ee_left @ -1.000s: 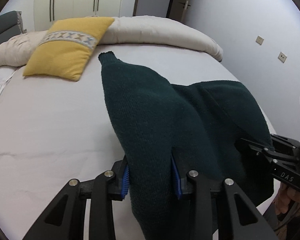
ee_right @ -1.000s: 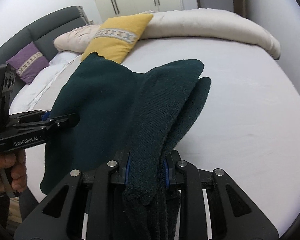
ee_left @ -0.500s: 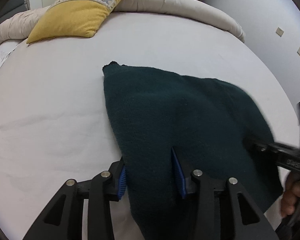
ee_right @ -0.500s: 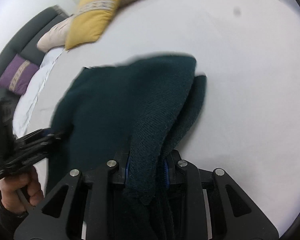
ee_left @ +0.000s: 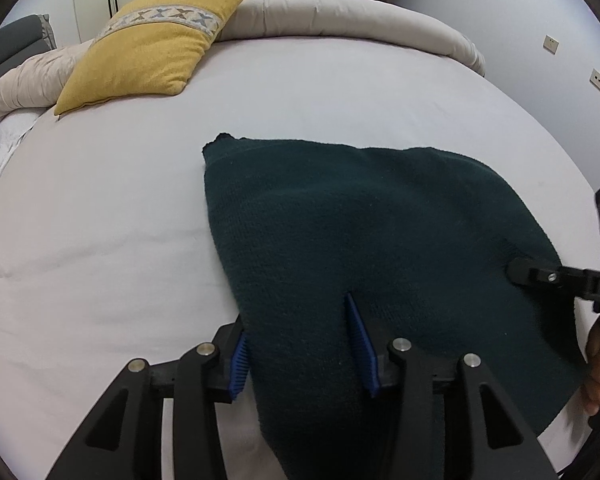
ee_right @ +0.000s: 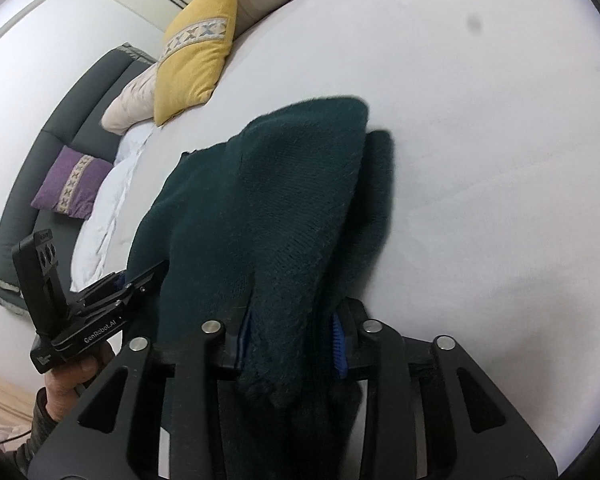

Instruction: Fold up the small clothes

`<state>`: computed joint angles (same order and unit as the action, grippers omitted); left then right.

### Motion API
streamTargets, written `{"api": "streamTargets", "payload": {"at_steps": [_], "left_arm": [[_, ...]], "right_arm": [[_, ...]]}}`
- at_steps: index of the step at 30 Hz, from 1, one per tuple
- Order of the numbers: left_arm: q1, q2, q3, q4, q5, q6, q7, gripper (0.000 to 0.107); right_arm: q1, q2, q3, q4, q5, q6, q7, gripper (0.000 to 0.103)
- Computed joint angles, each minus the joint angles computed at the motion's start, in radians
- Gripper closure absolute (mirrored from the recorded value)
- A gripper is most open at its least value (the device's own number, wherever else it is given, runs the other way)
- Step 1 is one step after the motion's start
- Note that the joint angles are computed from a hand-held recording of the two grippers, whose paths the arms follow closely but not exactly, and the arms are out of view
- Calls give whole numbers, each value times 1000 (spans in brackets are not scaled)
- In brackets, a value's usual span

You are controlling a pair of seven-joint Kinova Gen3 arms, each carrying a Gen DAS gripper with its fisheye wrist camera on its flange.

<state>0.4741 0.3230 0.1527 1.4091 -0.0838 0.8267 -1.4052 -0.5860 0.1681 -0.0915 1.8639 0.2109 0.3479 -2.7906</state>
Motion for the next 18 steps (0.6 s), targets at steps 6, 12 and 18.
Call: {"api": "streamTargets", "payload": {"at_steps": [6, 12, 18], "left_arm": [[4, -8, -2, 12, -2, -5, 17, 58], [8, -11, -3, 13, -13, -3, 31, 58], [13, -16, -3, 19, -24, -4, 40, 58]], "right_arm": [[-196, -98, 140, -36, 169, 184, -234, 58], [-2, -83, -114, -28, 99, -2, -115, 58], [171, -17, -291, 23, -82, -44, 83, 75]]}}
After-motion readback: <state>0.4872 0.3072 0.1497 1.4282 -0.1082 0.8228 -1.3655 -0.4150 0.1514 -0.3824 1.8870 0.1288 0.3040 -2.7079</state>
